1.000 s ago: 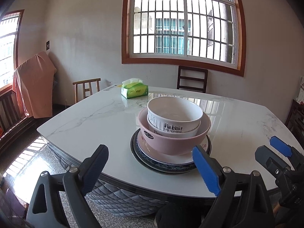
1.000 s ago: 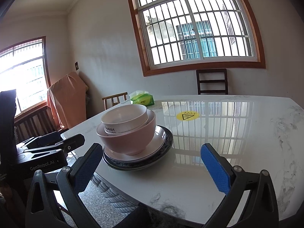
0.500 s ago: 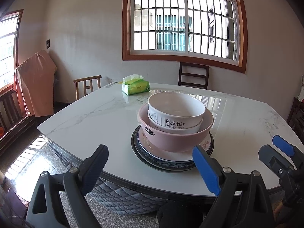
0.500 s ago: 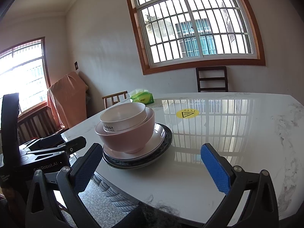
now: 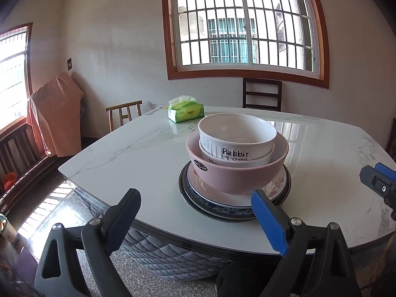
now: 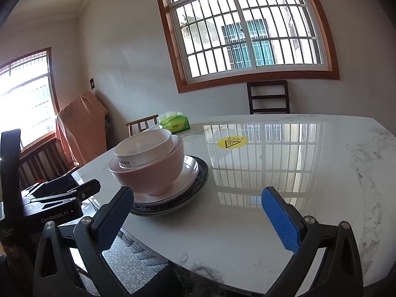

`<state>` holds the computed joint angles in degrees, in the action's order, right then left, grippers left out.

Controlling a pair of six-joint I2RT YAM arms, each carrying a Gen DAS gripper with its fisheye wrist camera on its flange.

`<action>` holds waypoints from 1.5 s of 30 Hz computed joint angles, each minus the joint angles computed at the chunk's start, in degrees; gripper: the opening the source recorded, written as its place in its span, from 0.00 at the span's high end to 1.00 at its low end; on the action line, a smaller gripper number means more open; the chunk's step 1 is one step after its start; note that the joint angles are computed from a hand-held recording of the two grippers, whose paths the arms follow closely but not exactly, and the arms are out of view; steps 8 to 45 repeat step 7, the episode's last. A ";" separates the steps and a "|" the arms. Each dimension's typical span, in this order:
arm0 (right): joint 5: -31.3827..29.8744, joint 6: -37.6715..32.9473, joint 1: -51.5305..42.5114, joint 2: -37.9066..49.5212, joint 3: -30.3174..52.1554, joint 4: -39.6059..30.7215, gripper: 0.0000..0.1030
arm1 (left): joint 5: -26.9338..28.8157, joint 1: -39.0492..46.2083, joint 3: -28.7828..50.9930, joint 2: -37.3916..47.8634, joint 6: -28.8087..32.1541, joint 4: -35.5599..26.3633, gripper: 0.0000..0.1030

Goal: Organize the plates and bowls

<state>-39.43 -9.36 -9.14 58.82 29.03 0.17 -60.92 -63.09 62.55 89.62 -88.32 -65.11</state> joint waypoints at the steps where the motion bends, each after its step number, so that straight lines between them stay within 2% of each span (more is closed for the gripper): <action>1: 0.81 -1.35 -0.90 2.08 1.88 -1.03 0.00 | 0.43 0.17 -0.32 -0.41 0.63 0.93 0.10; 4: 3.88 -5.10 -4.16 10.61 9.47 -4.46 0.00 | 1.55 1.09 -0.79 -1.31 2.12 2.26 0.10; 7: 10.02 -9.25 -6.78 21.61 20.00 -10.28 0.00 | 3.48 2.02 -2.27 -3.76 4.98 5.80 0.10; 45: 10.02 -9.25 -6.78 21.61 20.00 -10.28 0.00 | 3.48 2.02 -2.27 -3.76 4.98 5.80 0.10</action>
